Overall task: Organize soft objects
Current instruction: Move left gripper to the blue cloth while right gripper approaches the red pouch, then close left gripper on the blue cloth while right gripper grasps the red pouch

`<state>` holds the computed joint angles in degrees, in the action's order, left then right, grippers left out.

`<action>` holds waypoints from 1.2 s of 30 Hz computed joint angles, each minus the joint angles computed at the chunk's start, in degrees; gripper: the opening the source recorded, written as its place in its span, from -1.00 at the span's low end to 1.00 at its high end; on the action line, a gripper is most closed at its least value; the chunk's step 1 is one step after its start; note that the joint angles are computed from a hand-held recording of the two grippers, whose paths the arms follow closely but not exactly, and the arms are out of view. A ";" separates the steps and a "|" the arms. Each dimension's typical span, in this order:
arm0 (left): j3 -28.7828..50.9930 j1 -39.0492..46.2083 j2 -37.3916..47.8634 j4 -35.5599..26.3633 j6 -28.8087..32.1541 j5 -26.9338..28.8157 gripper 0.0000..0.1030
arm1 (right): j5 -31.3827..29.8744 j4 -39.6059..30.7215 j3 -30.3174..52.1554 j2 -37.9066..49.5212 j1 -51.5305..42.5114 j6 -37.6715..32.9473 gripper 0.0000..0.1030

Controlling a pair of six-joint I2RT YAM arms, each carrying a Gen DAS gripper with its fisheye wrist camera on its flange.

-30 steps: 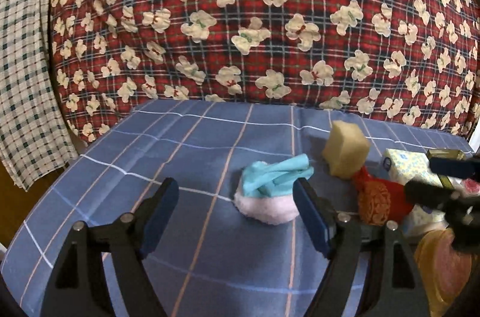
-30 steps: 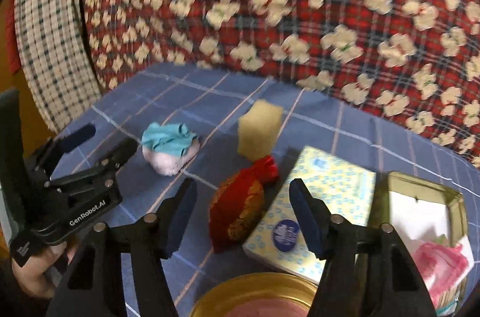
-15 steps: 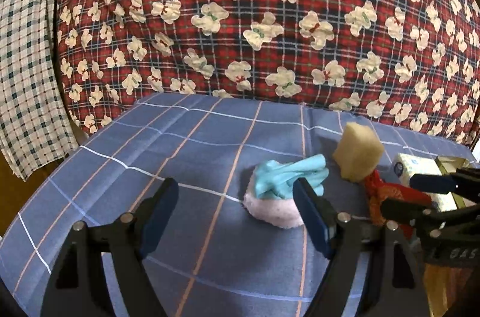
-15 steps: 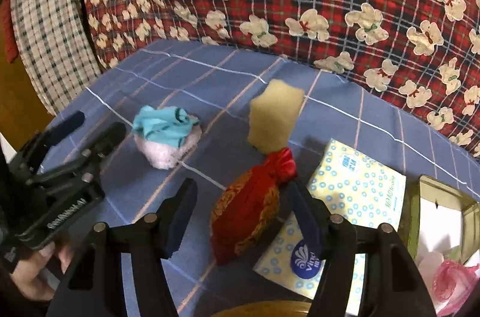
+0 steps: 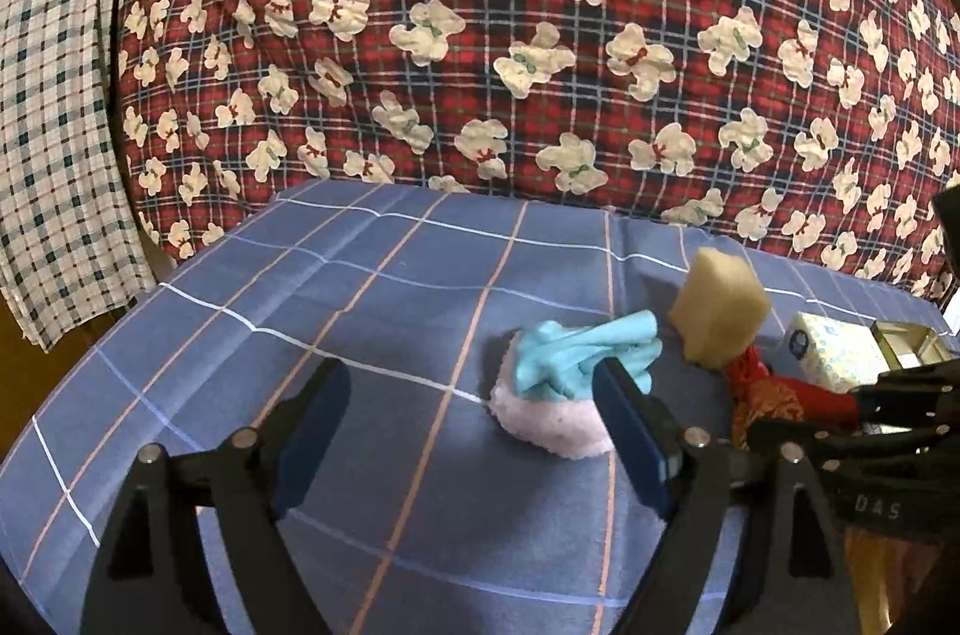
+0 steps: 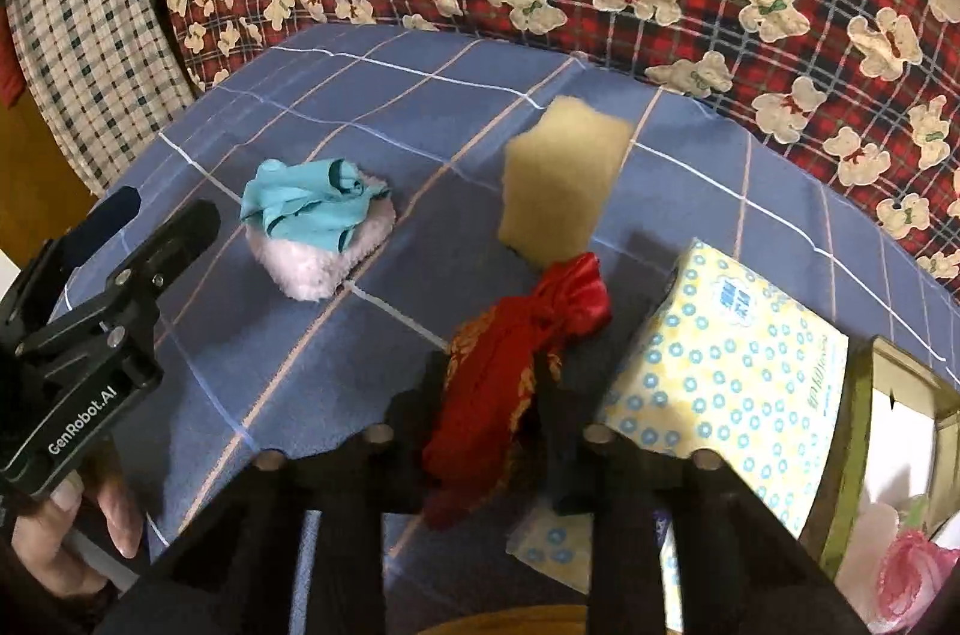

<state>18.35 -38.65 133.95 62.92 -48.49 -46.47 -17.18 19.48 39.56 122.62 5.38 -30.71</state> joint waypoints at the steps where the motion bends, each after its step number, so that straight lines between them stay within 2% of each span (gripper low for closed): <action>1: 0.10 0.08 0.04 -0.05 0.11 0.23 0.63 | -0.41 -0.52 0.26 0.10 -0.21 -0.18 -0.62; 3: 0.49 0.06 -0.05 -0.75 0.20 0.47 0.63 | -1.69 -0.43 -0.23 -0.31 -0.73 -0.80 -0.71; 8: 1.34 -0.03 0.08 -0.04 3.41 2.31 0.63 | -5.75 0.47 -1.50 -1.45 -2.53 -1.05 -0.73; 11: 2.17 0.32 -0.25 -0.42 5.26 3.63 0.63 | -9.36 -1.76 0.01 -1.08 -4.45 -0.25 -0.73; 13: 3.88 1.31 -0.97 -2.93 6.86 4.79 0.64 | -11.60 -3.71 1.33 -0.54 -5.56 0.10 -0.73; 17: 7.93 3.43 -1.75 -8.53 10.08 6.25 0.64 | -12.12 -3.42 0.91 -0.81 -5.50 0.19 -0.73; 21: 10.14 5.22 -1.31 -9.72 12.90 9.22 0.61 | -12.37 -3.62 1.25 -0.51 -5.82 0.05 -0.73; 23: 9.92 6.10 -0.89 -8.36 13.69 11.54 0.30 | -12.38 -3.21 0.91 -0.57 -5.84 -0.37 -0.73; 24: 9.43 6.83 -0.70 -7.16 13.45 12.54 -0.10 | -12.42 -3.16 0.82 -0.62 -5.81 -0.42 -0.73; 25: 8.91 7.39 -0.34 -5.60 13.53 13.65 -0.36 | -12.44 -3.13 0.84 -0.57 -5.90 -0.43 -0.73; 26: 8.69 7.81 -0.01 -4.53 13.57 14.52 -0.54 | -12.46 -3.14 0.88 -0.53 -6.00 -0.45 -0.73; 27: 8.28 8.00 0.33 -3.12 13.58 15.13 -0.84 | -12.44 -3.13 0.87 -0.54 -6.01 -0.39 -0.73; 30: 7.07 6.55 0.97 0.44 13.71 13.73 -0.87 | -12.50 -2.61 0.58 -0.58 -6.19 -0.29 -0.73; 36: 5.43 1.40 0.99 3.93 14.61 6.16 -0.87 | -14.60 0.22 -1.82 -1.81 -7.38 -0.88 -0.73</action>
<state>23.78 -37.25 134.94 66.86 -33.88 -40.31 -31.78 19.70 37.74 120.81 -2.01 -31.59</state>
